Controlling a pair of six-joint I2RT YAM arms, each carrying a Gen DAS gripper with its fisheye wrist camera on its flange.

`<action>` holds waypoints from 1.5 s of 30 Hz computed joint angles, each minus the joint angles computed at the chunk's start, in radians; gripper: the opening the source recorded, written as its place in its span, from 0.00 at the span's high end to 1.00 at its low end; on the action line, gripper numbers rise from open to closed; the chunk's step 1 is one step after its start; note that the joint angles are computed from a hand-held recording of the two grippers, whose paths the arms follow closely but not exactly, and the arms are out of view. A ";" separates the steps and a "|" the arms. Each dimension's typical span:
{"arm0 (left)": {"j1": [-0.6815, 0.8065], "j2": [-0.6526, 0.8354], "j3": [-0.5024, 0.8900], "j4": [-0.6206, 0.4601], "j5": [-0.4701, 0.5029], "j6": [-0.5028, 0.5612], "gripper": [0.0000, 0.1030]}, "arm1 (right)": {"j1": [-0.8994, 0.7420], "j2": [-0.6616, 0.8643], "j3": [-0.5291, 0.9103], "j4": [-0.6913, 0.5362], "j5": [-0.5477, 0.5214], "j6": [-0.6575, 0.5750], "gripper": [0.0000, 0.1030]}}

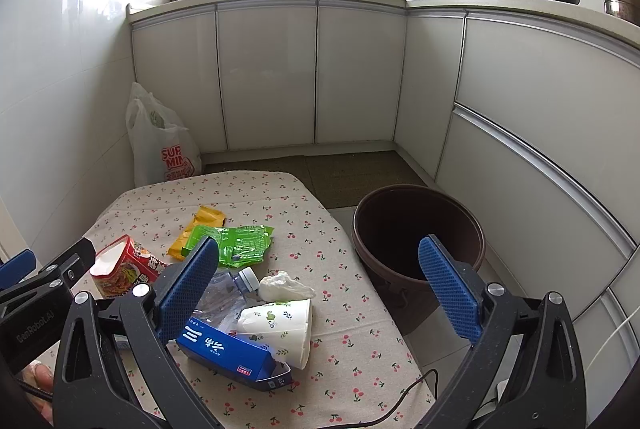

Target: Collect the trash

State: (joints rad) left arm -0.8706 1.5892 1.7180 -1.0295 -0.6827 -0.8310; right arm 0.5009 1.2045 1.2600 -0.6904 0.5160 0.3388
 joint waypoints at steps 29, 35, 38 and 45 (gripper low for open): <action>0.001 -0.007 -0.024 0.012 0.015 -0.010 0.06 | 0.011 0.007 -0.001 0.004 0.007 0.010 0.07; 0.003 -0.008 -0.024 0.011 0.019 -0.010 0.06 | 0.018 0.010 0.002 -0.001 0.012 0.015 0.07; 0.003 -0.009 -0.024 0.011 0.019 -0.013 0.06 | 0.021 0.009 -0.001 0.001 0.015 0.017 0.07; 0.005 -0.006 -0.022 0.005 0.024 -0.020 0.06 | 0.017 0.010 -0.003 0.002 0.009 0.018 0.07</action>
